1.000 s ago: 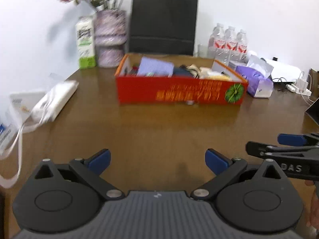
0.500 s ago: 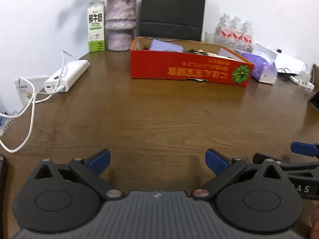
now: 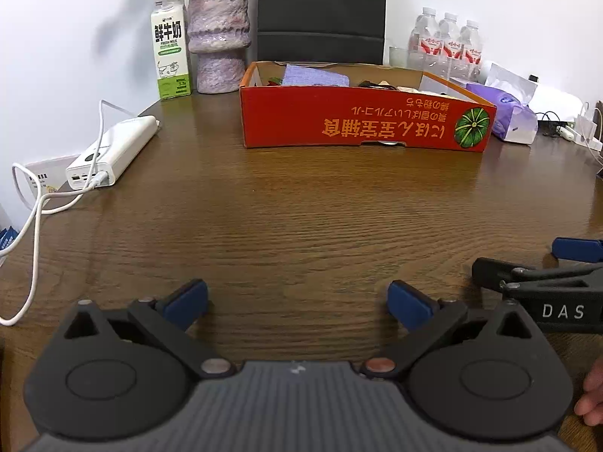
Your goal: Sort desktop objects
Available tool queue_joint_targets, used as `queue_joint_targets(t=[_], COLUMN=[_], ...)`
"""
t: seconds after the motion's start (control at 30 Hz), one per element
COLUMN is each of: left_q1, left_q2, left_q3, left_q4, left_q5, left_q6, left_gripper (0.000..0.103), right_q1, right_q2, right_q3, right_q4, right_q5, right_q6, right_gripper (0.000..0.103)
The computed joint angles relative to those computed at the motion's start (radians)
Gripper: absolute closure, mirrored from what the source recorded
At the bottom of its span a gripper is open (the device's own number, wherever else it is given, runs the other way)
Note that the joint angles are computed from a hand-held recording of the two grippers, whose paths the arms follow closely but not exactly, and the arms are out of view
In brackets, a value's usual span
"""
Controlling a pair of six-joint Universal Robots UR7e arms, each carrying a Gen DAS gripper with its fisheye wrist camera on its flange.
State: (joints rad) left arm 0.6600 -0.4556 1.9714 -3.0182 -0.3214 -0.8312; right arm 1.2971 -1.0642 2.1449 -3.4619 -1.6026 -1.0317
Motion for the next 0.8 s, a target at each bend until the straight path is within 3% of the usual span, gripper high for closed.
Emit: queue_joint_targets(t=[0.23,0.8], left_q1=[0.011,0.012], left_q2=[0.004,0.002], left_q3=[-0.005,-0.003], left_q4=[-0.057,-0.064], left_q5=[-0.007,-0.010], left_q6=[0.063,0.070], left_gripper=[0.000,0.000], right_q1=[0.000,0.000], right_q2=[0.000,-0.002], right_q3=[0.002,0.006], right_q4=[-0.002,-0.004], right_q5=[0.001,0.001], right_q6=[0.005,0.004], right_gripper=[0.000,0.000])
